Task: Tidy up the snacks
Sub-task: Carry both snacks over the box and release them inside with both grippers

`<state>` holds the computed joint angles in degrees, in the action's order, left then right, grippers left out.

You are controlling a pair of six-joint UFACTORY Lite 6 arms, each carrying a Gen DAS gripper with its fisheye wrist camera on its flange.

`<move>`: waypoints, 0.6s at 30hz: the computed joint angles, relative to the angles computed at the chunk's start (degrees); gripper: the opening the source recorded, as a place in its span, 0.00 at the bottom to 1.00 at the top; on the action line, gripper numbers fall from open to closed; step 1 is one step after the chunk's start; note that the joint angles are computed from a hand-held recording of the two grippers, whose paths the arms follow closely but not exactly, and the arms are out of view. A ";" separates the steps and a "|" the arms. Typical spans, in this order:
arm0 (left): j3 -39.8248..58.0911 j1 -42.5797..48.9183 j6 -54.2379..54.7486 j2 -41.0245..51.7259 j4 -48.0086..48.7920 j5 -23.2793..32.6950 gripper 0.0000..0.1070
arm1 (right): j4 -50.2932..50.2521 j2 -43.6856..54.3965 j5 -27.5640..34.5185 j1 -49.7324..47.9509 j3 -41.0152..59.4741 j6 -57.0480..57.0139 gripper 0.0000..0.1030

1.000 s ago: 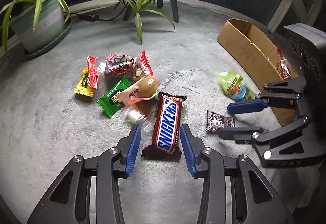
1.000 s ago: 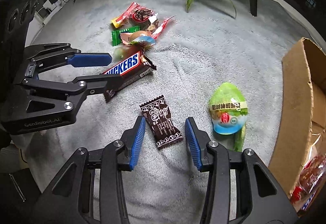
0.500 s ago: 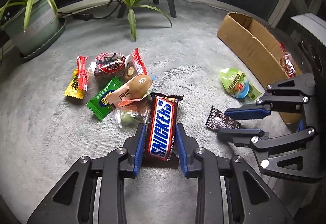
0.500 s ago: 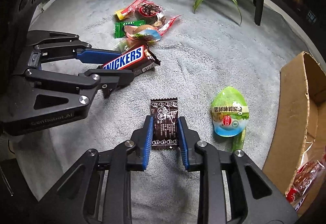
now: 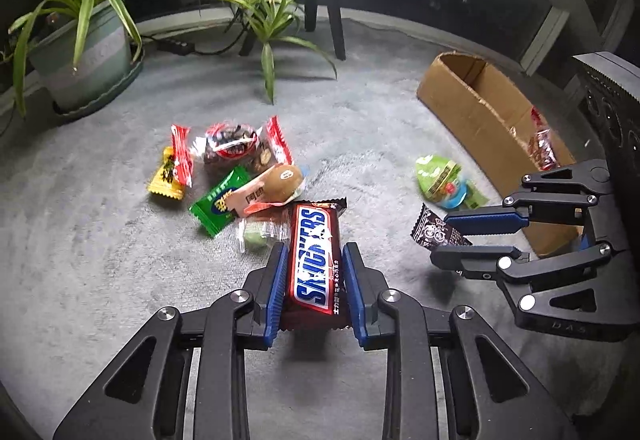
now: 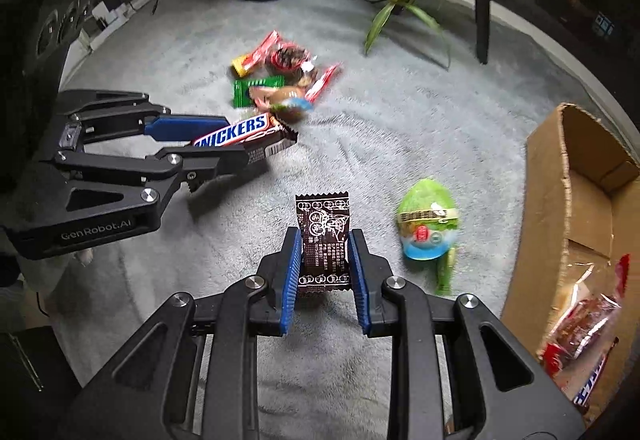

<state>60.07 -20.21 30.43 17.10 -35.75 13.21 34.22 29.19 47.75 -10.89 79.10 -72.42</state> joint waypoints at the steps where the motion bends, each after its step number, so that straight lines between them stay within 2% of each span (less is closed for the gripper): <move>1: -0.44 -0.06 0.37 -0.48 -0.26 -0.14 0.24 | 0.37 -0.41 0.54 -0.80 0.15 -0.25 0.24; 4: -1.21 -0.38 1.17 -0.78 -1.15 -0.71 0.24 | 1.19 -1.54 1.25 -2.35 -0.16 -1.02 0.24; 13: -4.40 0.44 14.33 -3.95 -13.98 -1.74 0.24 | 3.33 -3.08 4.99 -7.67 2.72 -1.45 0.24; 18: -2.00 -0.39 11.64 -4.85 -12.15 -0.40 0.24 | 4.25 -1.47 7.85 -11.92 7.81 -1.23 0.24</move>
<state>58.08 -20.60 42.07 12.25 -47.90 12.81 38.47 27.72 55.60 -22.81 86.91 -73.65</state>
